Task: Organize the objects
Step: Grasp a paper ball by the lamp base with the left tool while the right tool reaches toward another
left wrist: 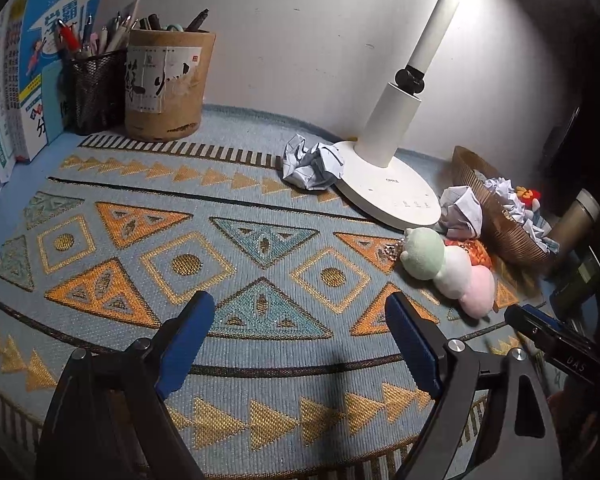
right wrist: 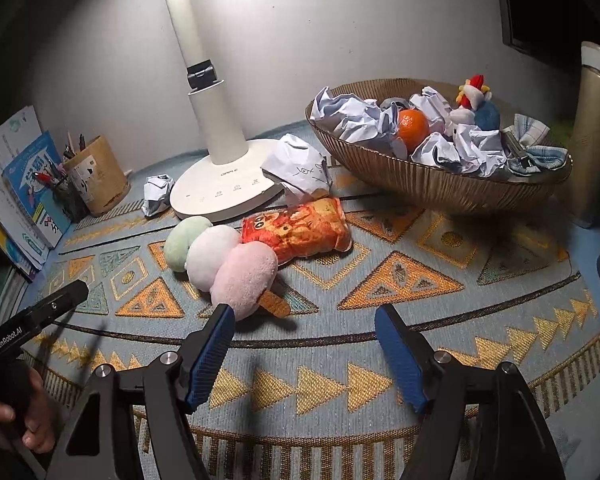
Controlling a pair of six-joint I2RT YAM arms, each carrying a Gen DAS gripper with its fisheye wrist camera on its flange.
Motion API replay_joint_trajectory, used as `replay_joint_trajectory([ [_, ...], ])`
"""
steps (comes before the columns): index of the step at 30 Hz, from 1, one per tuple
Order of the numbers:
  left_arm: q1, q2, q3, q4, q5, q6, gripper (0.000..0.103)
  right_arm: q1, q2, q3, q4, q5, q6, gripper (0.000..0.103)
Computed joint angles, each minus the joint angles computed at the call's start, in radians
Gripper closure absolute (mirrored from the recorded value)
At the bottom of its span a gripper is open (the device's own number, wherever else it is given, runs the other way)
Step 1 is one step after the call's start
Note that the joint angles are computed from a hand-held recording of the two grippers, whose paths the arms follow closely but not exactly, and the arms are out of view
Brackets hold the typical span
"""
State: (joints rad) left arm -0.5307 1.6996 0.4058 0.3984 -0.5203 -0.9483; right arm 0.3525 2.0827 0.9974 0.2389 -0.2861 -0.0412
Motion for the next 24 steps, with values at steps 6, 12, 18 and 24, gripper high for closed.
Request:
replay_joint_trajectory([
  [6,0.020,-0.011,0.014,-0.039,0.023,-0.013,0.017,0.002,0.001,0.083,-0.082,-0.059,0.053,0.032],
  [12,0.231,-0.074,0.086,-0.029,0.287,0.097,0.017,0.054,0.106,0.300,-0.154,-0.001,0.252,0.024],
  [18,0.366,0.081,0.231,-0.009,0.377,0.264,0.016,0.077,0.220,0.483,-0.209,0.065,0.327,0.024],
  [24,0.416,0.207,0.354,-0.037,0.409,0.288,0.016,0.074,0.332,0.657,-0.302,0.041,0.368,0.024],
])
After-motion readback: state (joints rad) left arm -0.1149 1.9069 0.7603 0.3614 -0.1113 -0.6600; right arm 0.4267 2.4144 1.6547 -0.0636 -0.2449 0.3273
